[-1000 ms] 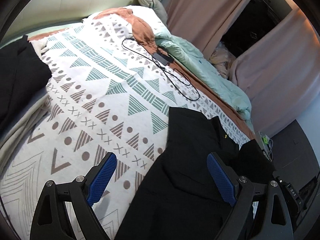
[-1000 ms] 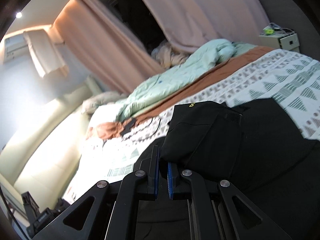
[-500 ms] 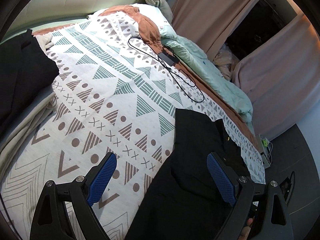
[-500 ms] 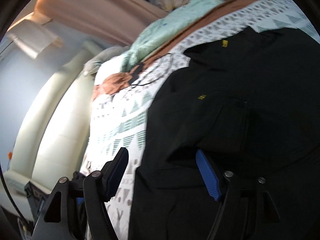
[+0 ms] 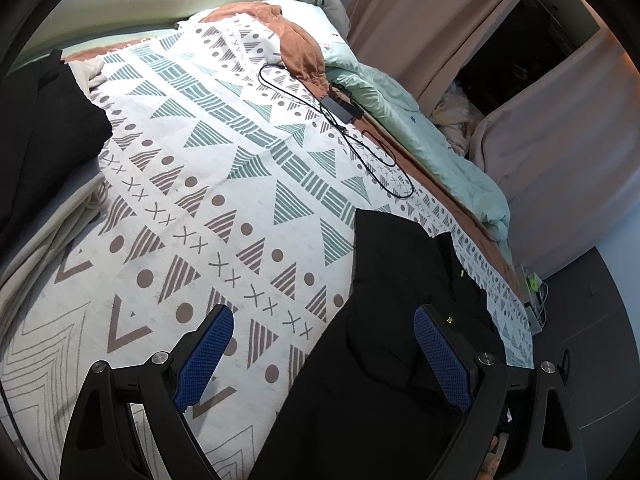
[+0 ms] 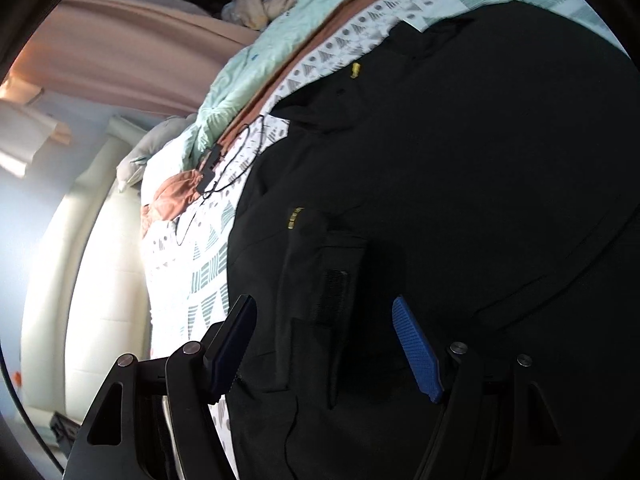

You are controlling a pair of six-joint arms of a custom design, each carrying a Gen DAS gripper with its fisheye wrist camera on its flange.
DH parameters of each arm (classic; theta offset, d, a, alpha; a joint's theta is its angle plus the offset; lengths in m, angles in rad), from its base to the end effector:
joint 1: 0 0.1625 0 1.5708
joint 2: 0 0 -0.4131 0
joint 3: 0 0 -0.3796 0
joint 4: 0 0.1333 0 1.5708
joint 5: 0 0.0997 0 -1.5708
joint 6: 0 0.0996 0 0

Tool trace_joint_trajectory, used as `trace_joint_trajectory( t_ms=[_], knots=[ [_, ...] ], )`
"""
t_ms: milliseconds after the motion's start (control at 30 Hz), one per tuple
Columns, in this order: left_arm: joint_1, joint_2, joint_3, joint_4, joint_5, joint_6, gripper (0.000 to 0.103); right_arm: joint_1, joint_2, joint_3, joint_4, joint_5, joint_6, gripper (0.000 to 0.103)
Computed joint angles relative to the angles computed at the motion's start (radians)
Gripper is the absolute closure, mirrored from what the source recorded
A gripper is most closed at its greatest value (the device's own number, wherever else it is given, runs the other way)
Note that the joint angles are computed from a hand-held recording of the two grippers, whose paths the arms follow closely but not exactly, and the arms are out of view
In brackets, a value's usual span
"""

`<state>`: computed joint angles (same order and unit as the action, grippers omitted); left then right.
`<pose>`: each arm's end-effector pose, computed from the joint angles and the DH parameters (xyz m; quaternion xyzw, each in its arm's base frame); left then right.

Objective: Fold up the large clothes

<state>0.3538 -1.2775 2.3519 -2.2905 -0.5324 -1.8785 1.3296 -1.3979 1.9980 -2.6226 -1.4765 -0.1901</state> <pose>-0.2769 -0.3359 0.1421 -0.1947 0.8367 -0.4847 0.1644 0.0150 -0.5364 0.3094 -0.0143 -0.9735 0.2283 0.0030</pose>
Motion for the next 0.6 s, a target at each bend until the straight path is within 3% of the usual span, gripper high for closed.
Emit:
trace_joint_trajectory(
  t_ms=[167, 233, 300, 333, 467, 600],
  knots=[
    [0.003, 0.008, -0.011, 0.0, -0.004, 0.02, 0.011, 0.02, 0.043, -0.008, 0.032, -0.005, -0.016, 0.032],
    [0.002, 0.005, -0.012, 0.012, -0.005, 0.018, 0.011, 0.006, 0.04, 0.003, 0.06, 0.129, -0.059, 0.032],
    [0.0, -0.005, -0.011, 0.034, -0.005, 0.007, 0.011, 0.016, 0.023, -0.003, 0.166, 0.321, -0.165, 0.032],
    [-0.001, -0.011, -0.009, 0.044, -0.005, -0.002, 0.011, 0.022, 0.006, 0.009, 0.166, 0.367, -0.212, 0.032],
    [-0.014, -0.039, -0.011, 0.103, -0.008, -0.049, 0.011, 0.082, -0.04, 0.04, 0.123, 0.345, -0.276, 0.032],
    [-0.048, -0.05, -0.044, 0.222, 0.014, -0.116, 0.011, 0.104, -0.049, 0.051, 0.075, 0.208, -0.249, 0.032]
  ],
)
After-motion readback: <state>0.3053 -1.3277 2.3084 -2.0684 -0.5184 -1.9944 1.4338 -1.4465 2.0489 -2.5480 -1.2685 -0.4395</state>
